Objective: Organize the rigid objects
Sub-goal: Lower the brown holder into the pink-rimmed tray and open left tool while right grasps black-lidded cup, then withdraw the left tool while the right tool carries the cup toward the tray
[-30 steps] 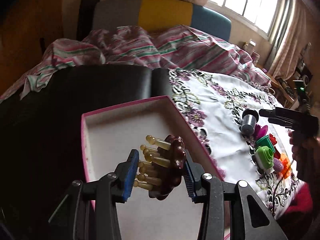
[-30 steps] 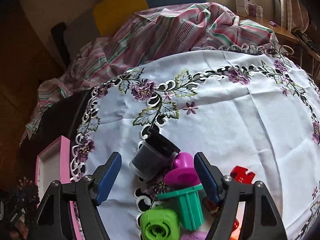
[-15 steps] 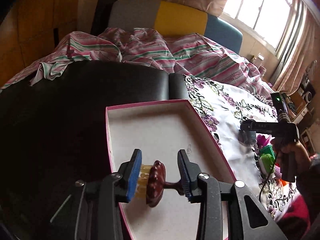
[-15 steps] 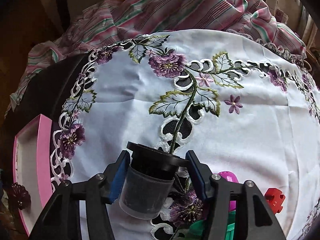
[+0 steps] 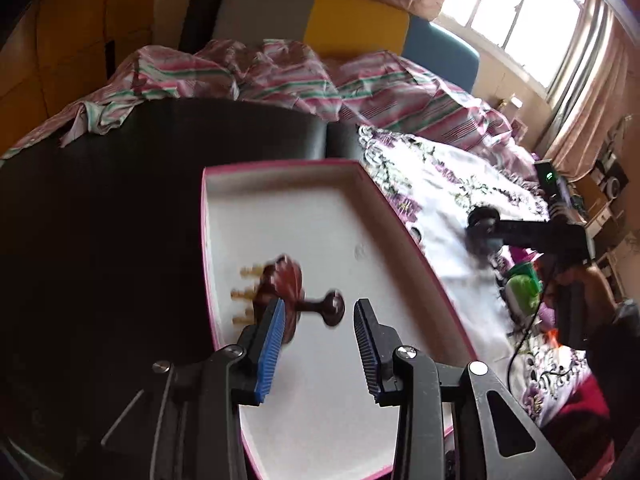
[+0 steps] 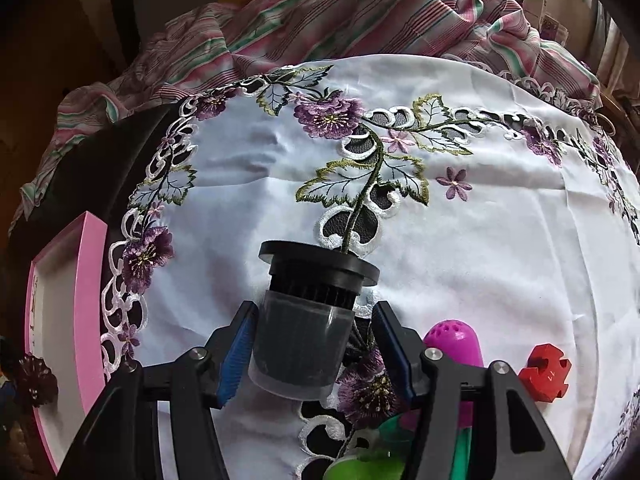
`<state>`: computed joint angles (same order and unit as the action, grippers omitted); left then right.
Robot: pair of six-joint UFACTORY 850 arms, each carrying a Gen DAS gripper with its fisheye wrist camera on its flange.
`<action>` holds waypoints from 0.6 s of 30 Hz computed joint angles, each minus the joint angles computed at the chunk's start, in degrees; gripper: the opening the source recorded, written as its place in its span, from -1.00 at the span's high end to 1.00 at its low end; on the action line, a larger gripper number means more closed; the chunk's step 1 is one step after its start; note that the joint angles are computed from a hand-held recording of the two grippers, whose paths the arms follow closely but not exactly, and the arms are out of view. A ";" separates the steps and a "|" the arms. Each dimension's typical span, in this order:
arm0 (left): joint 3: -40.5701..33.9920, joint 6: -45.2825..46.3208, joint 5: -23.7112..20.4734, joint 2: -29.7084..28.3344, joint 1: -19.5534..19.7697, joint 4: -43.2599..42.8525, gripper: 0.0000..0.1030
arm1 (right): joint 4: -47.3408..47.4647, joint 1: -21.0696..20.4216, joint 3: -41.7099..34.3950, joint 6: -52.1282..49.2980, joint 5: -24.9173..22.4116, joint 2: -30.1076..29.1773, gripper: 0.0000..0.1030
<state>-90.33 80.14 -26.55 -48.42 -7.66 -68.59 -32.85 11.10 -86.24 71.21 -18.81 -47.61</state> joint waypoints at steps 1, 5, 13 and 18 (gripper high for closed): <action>0.11 -1.38 0.55 -0.20 -0.24 1.12 0.29 | -1.14 0.13 0.26 1.12 -0.30 0.17 -0.16; -1.77 -5.95 1.32 -2.11 -1.06 5.62 0.29 | -4.34 0.49 0.48 4.80 -1.48 0.39 0.15; -10.66 -13.28 5.20 -7.88 -1.75 9.97 0.20 | -13.19 0.75 4.23 13.95 2.57 3.98 0.15; -14.99 -17.95 4.75 -10.01 -1.60 12.34 0.05 | -15.46 1.34 6.48 16.33 4.54 5.70 0.15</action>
